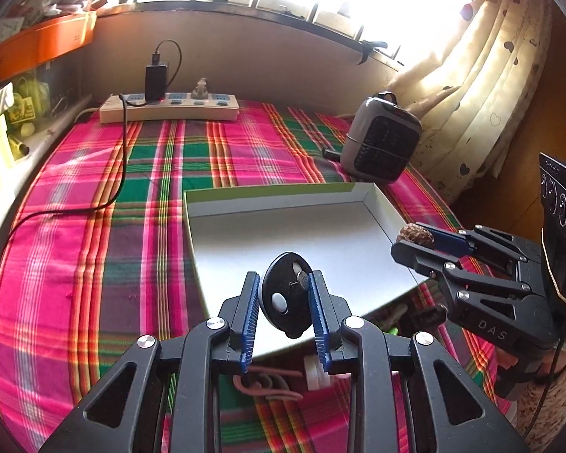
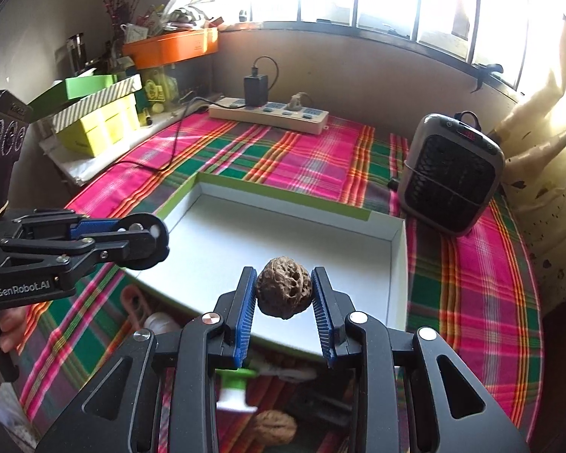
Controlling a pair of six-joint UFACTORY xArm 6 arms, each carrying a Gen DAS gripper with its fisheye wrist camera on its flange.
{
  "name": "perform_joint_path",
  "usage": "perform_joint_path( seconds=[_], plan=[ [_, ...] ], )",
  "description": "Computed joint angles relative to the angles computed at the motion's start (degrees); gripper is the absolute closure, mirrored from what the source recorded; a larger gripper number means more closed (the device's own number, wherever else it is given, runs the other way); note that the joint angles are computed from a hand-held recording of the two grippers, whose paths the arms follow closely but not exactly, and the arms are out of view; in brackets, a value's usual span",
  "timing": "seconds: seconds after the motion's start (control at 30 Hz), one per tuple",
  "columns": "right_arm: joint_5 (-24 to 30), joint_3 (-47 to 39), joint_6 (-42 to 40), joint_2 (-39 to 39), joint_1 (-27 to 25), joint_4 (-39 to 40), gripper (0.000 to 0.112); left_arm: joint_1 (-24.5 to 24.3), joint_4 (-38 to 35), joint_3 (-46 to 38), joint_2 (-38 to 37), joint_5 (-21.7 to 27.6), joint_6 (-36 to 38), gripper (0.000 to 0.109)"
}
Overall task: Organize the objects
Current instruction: 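Carry the walnut with the right gripper into the white box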
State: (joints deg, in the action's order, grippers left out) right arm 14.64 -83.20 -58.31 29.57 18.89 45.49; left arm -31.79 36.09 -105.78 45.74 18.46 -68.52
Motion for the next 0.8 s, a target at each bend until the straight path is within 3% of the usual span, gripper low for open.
perform_joint_path(
  seconds=[0.43, 0.8],
  plan=[
    [6.41, -18.58, 17.67, 13.53, -3.08, -17.47, 0.081, 1.92, -12.08, -16.99, 11.22, 6.83, 12.48, 0.084],
    [10.73, -28.48, 24.44, 20.79, -3.87, -25.85, 0.081, 1.99, -16.93, -36.28, 22.90, 16.82, 19.39, 0.084]
  ],
)
